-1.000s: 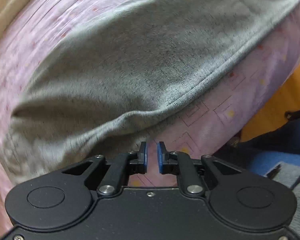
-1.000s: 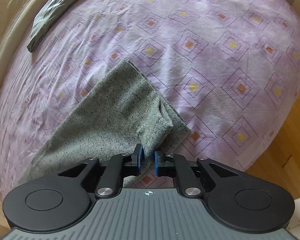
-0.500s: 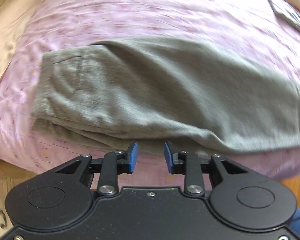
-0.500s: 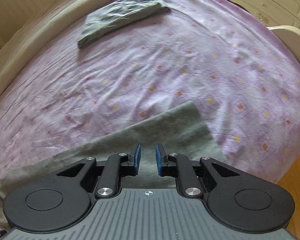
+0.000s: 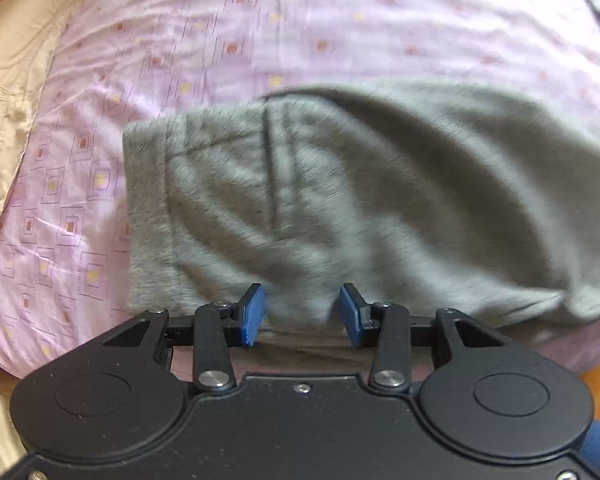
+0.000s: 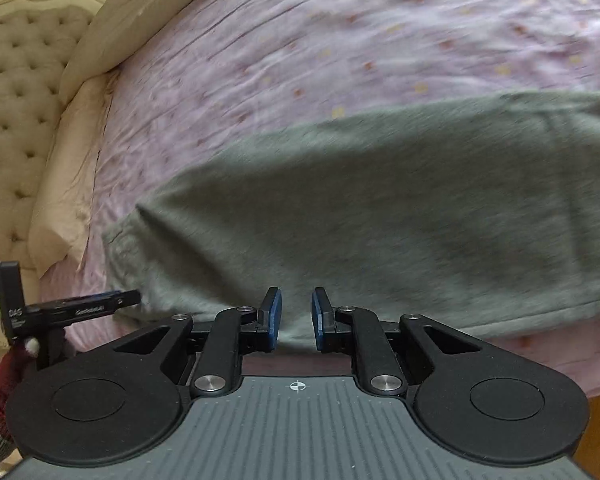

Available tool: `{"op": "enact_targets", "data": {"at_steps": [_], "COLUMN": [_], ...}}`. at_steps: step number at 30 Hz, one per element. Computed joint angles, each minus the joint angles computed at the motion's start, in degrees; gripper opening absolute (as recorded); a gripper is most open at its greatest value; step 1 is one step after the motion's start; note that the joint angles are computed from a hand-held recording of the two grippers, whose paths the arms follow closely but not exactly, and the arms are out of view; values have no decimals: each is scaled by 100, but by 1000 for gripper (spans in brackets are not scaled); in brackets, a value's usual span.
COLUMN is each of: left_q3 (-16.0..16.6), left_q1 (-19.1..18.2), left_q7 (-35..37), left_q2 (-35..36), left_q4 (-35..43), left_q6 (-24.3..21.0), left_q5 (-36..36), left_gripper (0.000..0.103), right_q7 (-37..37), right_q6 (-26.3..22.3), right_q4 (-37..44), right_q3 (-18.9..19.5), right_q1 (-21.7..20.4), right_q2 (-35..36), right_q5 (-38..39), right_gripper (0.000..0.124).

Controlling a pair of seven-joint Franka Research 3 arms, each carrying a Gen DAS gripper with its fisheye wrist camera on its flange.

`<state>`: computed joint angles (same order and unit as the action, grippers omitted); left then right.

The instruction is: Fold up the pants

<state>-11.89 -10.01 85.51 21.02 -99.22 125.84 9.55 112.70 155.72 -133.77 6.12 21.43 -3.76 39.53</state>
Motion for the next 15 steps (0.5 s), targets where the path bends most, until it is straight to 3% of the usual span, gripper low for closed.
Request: {"op": "enact_targets", "data": {"at_steps": [2, 6, 9, 13, 15], "left_q3": [77, -26, -9, -19, -17], "left_q1": [23, 333, 329, 415, 455], "left_q7": [250, 1071, 1436, 1730, 1867], "left_q2": [149, 197, 240, 291, 301], "left_q4": [73, 102, 149, 185, 188], "left_q6": [-151, -207, -236, -251, -245], "left_q5": [262, -136, -57, -272, -339], "left_gripper": [50, 46, 37, 37, 37], "right_q7": [-156, 396, 1158, 2269, 2491], "right_q6": [86, 278, 351, 513, 883], "right_q4": [335, 809, 982, 1060, 1013], "right_q3": [79, 291, 371, 399, 487], "right_q1": [147, 256, 340, 457, 495], "right_q2": [358, 944, 1195, 1397, 1430], "right_q5": [847, 1988, 1895, 1406, 1526], "right_gripper": [16, 16, 16, 17, 17]}}
